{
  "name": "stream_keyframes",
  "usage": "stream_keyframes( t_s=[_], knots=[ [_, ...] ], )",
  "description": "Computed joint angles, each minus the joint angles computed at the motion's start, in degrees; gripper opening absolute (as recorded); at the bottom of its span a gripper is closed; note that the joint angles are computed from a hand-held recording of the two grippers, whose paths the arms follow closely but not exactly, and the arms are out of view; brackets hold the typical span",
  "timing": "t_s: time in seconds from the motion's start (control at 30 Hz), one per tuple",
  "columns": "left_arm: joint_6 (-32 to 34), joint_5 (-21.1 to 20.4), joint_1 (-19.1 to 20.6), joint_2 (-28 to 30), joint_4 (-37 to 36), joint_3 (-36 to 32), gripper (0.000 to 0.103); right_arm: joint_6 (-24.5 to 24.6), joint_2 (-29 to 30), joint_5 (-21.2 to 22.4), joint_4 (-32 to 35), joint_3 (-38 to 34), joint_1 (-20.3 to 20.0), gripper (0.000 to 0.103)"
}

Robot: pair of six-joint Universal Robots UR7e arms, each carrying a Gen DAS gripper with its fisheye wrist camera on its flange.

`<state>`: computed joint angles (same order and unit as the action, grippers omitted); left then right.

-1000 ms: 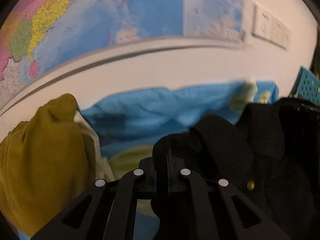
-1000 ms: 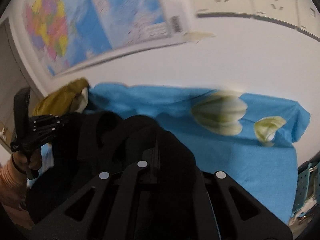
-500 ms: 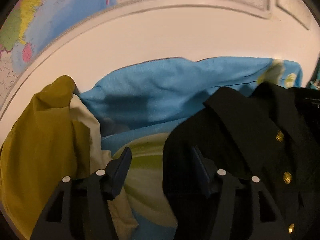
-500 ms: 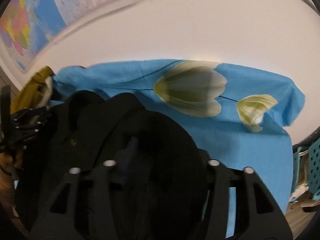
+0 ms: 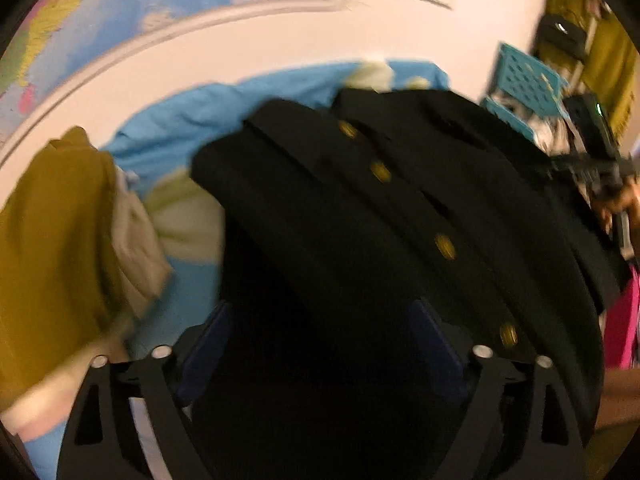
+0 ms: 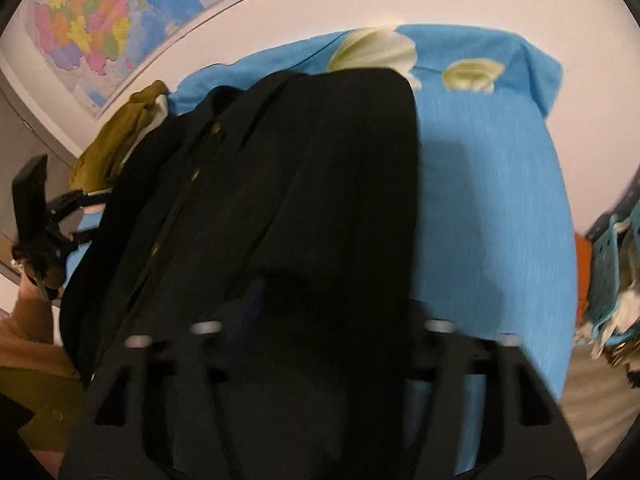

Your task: Fold large clothes

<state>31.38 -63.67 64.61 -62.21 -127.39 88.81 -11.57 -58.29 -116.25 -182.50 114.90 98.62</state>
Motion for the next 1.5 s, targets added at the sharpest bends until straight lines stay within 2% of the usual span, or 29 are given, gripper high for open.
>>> stream_keyframes(
  t_s=[0.03,0.07,0.1,0.13,0.17,0.33,0.43,0.47,0.53,0.57,0.6,0.67,0.73,0.77,0.8,0.9,1.03,1.07,1.13,1.2,1.27,1.33,1.37,1.4,1.5],
  knots=[
    [-0.2,0.6,-0.3,-0.6,1.0,1.0,0.086,-0.8,-0.1,-1.0,-1.7,0.6,0.6,0.002],
    [-0.3,1.4,-0.2,-1.0,1.5,2.1,0.073,-1.5,-0.4,-1.7,-3.4,1.0,1.1,0.002],
    [-1.1,3.3,-0.6,-1.2,1.9,3.0,0.040,-2.0,-0.5,-2.5,-4.5,0.9,1.7,0.002],
    [-1.8,4.5,-0.8,-1.4,2.2,3.1,0.025,-3.2,-0.5,-4.2,-6.7,0.6,2.7,0.002],
    [-3.0,6.2,-0.9,-1.3,1.8,2.9,0.002,-4.2,-0.5,-5.5,-8.8,0.3,3.5,0.002],
    [-6.0,8.1,-1.1,-4.9,-5.3,0.9,0.003,-8.3,-0.4,-9.7,-16.0,-2.8,5.5,0.002],
    [-7.8,11.0,0.1,-5.5,-7.5,-1.5,0.004,-6.1,0.1,-10.3,-11.9,-4.8,3.0,0.002],
    [-8.7,13.4,0.7,-5.0,-7.0,-2.3,0.008,-5.7,1.3,-12.3,-11.0,-5.6,2.4,0.003],
    [-8.1,18.9,1.6,-3.3,-9.4,-1.9,0.028,-3.4,3.0,-14.8,-8.3,-6.6,0.9,0.011],
    [-5.1,23.7,1.4,-2.2,-14.2,-0.2,0.042,-1.4,3.0,-14.5,-6.8,-6.7,0.3,0.018],
    [-0.9,26.9,1.1,-1.4,-19.7,1.8,0.050,0.4,2.5,-13.1,-6.5,-5.9,-0.5,0.029],
    [1.9,28.6,0.7,-1.1,-24.5,4.2,0.062,1.4,-0.4,-8.6,-11.5,-1.2,-1.5,0.044],
    [2.0,27.2,0.5,-1.7,-27.5,5.3,0.062,1.0,-3.6,-5.0,-17.7,4.1,-1.6,0.055],
    [1.7,24.6,0.4,-2.9,-28.9,5.8,0.065,1.4,-5.6,-2.6,-19.8,7.1,-1.7,0.065],
    [0.9,21.8,0.5,-4.0,-29.8,6.2,0.072,2.2,-7.6,-0.3,-21.1,10.3,-1.9,0.072],
    [-0.8,11.8,0.4,-7.7,-30.4,7.3,0.073,2.9,-10.8,1.6,-21.8,16.8,-1.7,0.074],
    [0.2,2.7,-1.5,-11.9,-28.7,10.9,0.079,3.2,-9.4,-0.6,-25.4,23.1,-0.2,0.076],
    [0.3,1.8,-2.0,-12.3,-28.3,11.8,0.079,3.6,-8.7,-0.6,-27.0,24.2,-0.1,0.076],
    [1.2,1.3,-2.9,-12.2,-27.3,13.2,0.081,4.4,-7.0,-1.9,-31.3,25.7,0.2,0.076],
    [2.1,3.4,-3.1,-10.9,-27.3,13.8,0.082,4.3,-4.9,-4.7,-36.2,25.6,1.7,0.075],
    [0.4,4.9,-3.1,-10.6,-25.2,14.4,0.082,2.7,-2.7,-6.2,-42.3,25.3,4.2,0.074],
    [-0.4,5.7,-2.9,-12.2,-24.6,16.2,0.082,-1.1,-0.4,-7.3,-46.9,23.9,7.9,0.074],
    [-0.3,5.9,-2.5,-13.2,-24.7,17.2,0.083,-2.8,0.4,-7.4,-47.2,23.1,9.4,0.074],
    [-0.6,6.7,-2.6,-14.5,-24.4,18.6,0.087,-5.1,1.4,-5.7,-46.5,22.1,10.9,0.074],
    [-1.0,10.1,-2.8,-17.8,-24.6,23.0,0.090,-7.1,3.5,-1.2,-41.2,19.3,11.5,0.074]
  ],
)
